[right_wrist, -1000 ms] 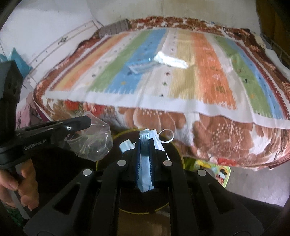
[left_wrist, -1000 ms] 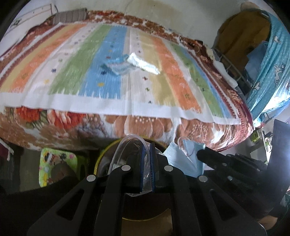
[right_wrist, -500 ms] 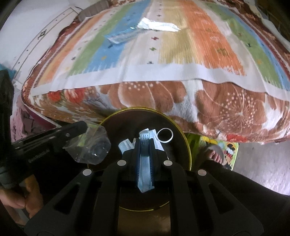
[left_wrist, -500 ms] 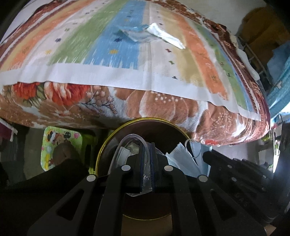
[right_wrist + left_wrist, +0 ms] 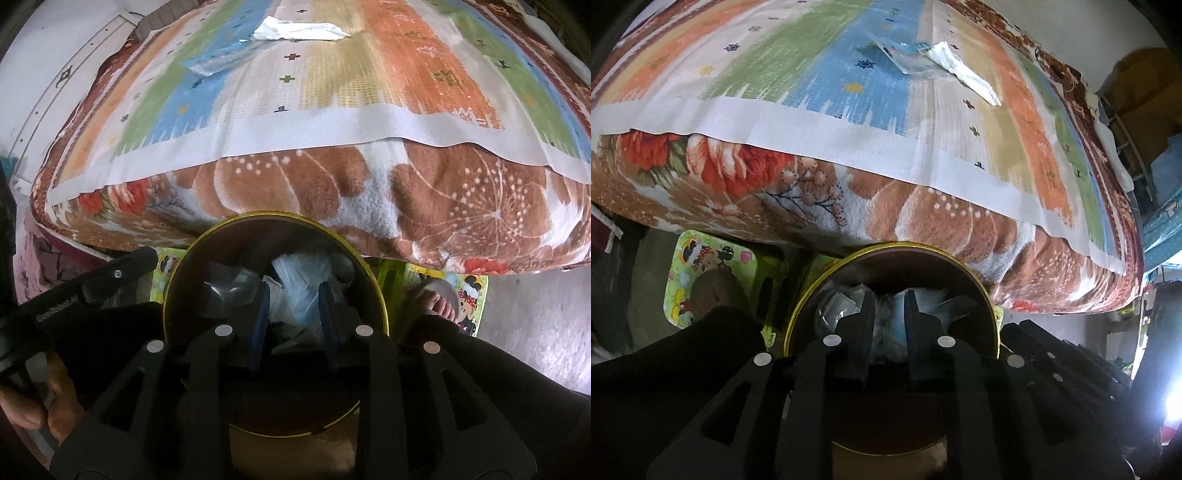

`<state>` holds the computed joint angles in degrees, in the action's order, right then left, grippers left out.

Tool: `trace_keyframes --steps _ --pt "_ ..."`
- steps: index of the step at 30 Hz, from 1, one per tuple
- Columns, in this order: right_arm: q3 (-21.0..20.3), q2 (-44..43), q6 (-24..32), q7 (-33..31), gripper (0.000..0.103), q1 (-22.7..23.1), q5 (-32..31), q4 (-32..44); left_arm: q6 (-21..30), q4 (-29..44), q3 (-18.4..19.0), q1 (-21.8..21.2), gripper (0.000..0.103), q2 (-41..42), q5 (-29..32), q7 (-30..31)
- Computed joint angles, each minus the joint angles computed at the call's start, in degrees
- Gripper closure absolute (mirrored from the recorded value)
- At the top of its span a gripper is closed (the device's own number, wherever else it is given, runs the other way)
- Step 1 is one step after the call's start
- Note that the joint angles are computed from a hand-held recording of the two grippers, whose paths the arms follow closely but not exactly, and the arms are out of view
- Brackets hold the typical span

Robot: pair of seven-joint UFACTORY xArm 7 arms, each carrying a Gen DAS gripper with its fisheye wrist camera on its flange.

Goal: Collect trash
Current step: 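Open both grippers to drop the tissue and cup into the bin, then move both open grippers back over the blister pack and tissue on the sheet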

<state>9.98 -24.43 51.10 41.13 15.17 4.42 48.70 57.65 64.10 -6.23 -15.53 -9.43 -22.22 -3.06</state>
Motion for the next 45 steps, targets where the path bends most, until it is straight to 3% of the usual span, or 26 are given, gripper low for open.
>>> trace_keyframes --steps 9,19,23,25,30,37,45 --pt "0.86 -0.93 -0.21 0.07 0.064 -0.85 -3.54 1.67 -2.04 1.51 1.34 1.13 0.071 -1.20 -2.09 0.65" --pt "-0.78 2.02 -0.84 -6.17 0.049 -3.88 -8.16 8.91 -1.98 9.79 1.89 3.15 0.053 4.06 -2.09 -0.22" --pt "-1.10 4.57 -1.55 -9.43 0.036 -4.44 -9.54 11.90 -1.92 13.22 1.61 3.74 0.036 6.37 -0.83 0.18" --pt "-0.82 5.93 -1.74 -10.71 0.032 -4.87 -11.34 13.54 -1.72 15.39 1.28 3.86 0.033 7.99 0.32 0.33" --pt "-0.55 9.47 -2.45 -13.27 0.021 -5.66 -16.10 17.18 -1.21 21.47 0.62 4.20 0.010 13.00 1.63 1.07" --pt "-1.63 14.64 -5.24 -15.56 0.010 -6.41 -19.92 20.65 -1.10 31.14 -0.03 4.09 0.006 21.40 6.79 -0.84" --pt "-3.58 20.28 -8.85 -17.55 0.009 -6.72 -22.00 23.55 1.54 40.21 -0.64 4.91 0.006 29.63 6.44 -2.98"
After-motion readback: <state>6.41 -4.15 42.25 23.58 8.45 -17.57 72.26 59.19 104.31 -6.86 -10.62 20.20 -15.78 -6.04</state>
